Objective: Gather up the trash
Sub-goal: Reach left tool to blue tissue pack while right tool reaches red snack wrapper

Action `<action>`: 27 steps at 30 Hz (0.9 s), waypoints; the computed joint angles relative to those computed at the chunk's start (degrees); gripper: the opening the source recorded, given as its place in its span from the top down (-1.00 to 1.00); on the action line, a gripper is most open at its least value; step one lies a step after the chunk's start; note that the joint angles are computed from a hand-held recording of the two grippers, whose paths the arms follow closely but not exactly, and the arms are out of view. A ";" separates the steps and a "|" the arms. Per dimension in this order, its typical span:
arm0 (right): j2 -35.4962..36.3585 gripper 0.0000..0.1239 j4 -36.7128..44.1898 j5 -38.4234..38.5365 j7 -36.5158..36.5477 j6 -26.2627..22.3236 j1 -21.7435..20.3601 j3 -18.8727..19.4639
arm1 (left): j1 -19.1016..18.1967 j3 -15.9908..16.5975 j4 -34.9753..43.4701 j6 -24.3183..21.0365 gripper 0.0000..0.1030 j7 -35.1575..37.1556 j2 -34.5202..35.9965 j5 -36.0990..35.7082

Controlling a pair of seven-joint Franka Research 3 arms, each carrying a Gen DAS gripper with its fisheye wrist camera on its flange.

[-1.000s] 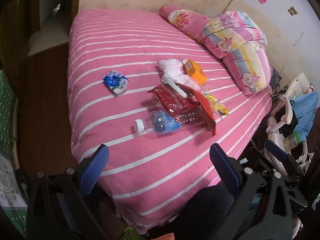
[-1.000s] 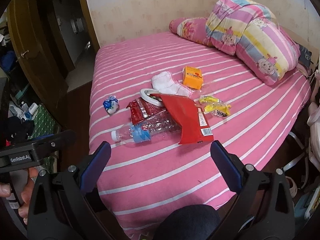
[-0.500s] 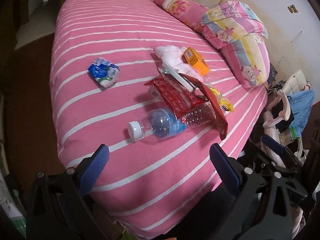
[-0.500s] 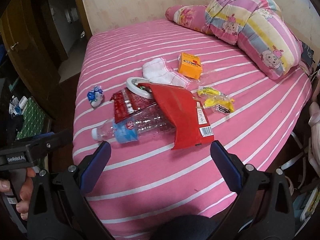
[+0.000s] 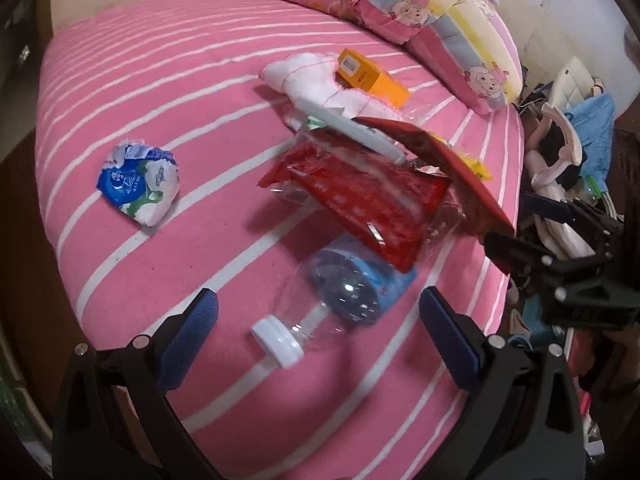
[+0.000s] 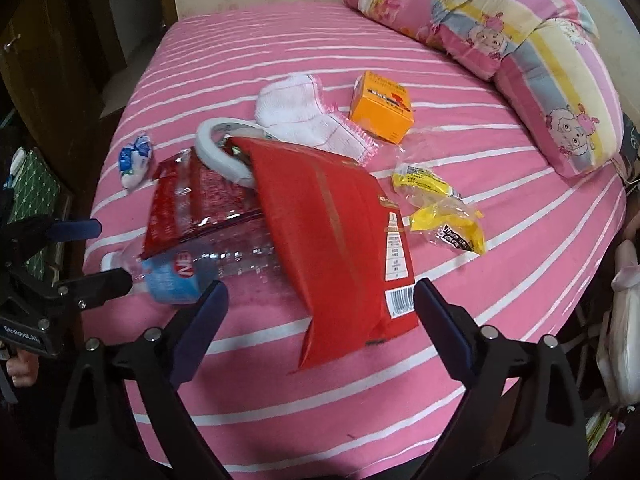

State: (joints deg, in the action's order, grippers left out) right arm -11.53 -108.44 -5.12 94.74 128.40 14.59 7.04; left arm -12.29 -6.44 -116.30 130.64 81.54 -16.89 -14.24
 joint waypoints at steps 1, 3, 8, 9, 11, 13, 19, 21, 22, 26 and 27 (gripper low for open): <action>-0.04 -0.43 0.22 0.19 0.24 0.06 -0.02 -0.04 | 0.24 0.21 0.06 0.10 -0.89 -0.50 -0.02 -0.22; -0.62 -0.43 0.60 5.06 -0.98 0.54 0.56 -1.09 | -0.39 1.85 -0.33 1.31 -0.89 1.14 -0.32 -5.00; 0.56 -0.43 2.20 29.62 -4.44 -3.60 2.28 -5.20 | 0.98 3.02 0.48 3.67 -0.90 -0.25 1.01 -9.88; 1.34 -0.43 2.37 32.05 -4.16 -4.12 2.19 -5.23 | 1.52 3.19 0.15 4.01 -0.89 -1.20 0.98 -10.42; 3.08 -0.27 2.95 34.07 -3.04 -4.73 1.88 -4.80 | 3.22 3.28 -0.96 4.98 -0.89 -4.93 0.75 -9.95; 4.57 -0.16 3.67 35.95 -2.81 -4.88 1.71 -4.52 | 5.03 3.43 -2.39 6.09 -0.89 -8.46 0.27 -8.44; 9.44 -0.09 7.29 35.92 -0.26 -2.39 1.73 -3.23 | 7.24 4.90 -3.06 9.68 -0.89 -12.23 2.54 -7.82; 11.15 -0.09 9.10 34.45 0.59 -1.30 1.96 -2.83 | 7.88 4.93 -2.33 11.00 -0.89 -12.80 4.22 -7.99; 11.74 -0.09 9.76 33.94 0.86 -1.13 2.03 -2.72 | 7.96 5.13 -1.89 11.94 -0.89 -12.56 5.28 -9.17; 14.34 -0.08 12.58 31.48 3.10 0.17 2.53 -2.31 | 8.60 4.71 0.59 12.37 -0.86 -10.07 8.76 -11.70; 15.11 -0.07 13.30 31.16 3.83 0.39 2.61 -2.28 | 8.94 4.24 0.85 12.67 -0.86 -10.02 9.24 -10.98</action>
